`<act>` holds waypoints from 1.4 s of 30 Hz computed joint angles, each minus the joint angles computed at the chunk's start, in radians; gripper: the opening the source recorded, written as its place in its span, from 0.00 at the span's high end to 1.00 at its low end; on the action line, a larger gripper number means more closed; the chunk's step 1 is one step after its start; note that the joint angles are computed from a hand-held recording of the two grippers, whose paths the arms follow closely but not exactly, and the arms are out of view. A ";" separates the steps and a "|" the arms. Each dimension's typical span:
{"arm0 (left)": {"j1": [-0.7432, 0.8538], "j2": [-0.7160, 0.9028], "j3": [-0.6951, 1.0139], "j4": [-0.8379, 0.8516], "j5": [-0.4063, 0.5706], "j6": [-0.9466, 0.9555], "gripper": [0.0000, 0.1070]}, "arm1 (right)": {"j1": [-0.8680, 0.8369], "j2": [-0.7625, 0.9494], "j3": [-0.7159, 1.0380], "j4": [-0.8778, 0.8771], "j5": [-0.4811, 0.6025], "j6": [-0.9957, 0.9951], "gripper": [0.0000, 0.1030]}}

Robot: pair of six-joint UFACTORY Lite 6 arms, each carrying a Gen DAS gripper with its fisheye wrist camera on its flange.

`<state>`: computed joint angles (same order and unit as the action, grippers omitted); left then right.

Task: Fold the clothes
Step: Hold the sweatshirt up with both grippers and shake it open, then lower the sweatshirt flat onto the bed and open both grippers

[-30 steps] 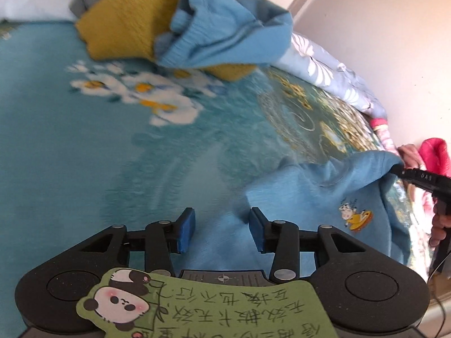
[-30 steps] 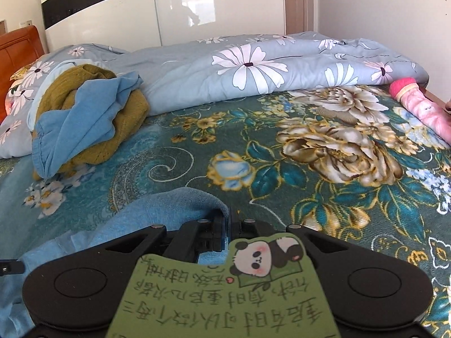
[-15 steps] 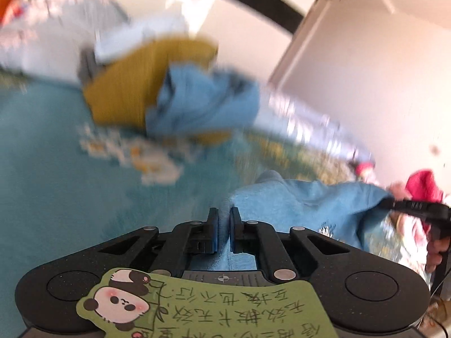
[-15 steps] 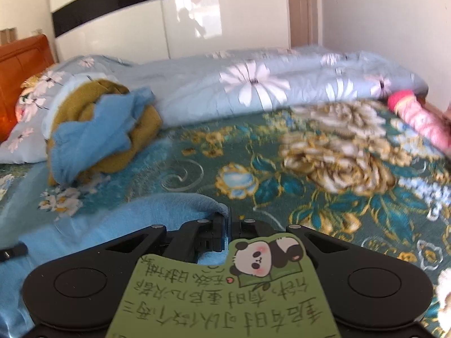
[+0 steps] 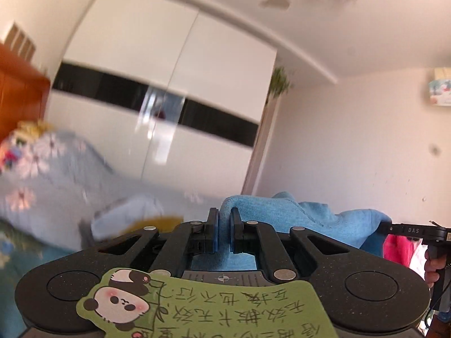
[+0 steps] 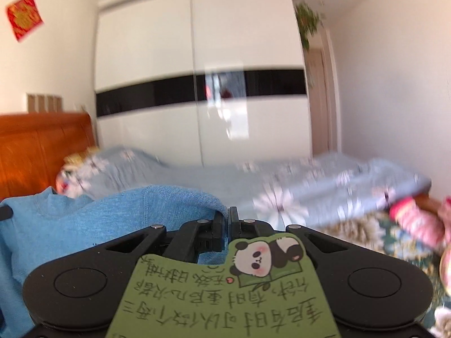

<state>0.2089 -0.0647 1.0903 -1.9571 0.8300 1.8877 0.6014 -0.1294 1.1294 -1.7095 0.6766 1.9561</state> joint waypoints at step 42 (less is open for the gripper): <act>-0.263 0.812 0.622 0.300 -0.492 -0.234 0.95 | -0.263 0.482 0.141 -0.001 -0.315 0.095 0.99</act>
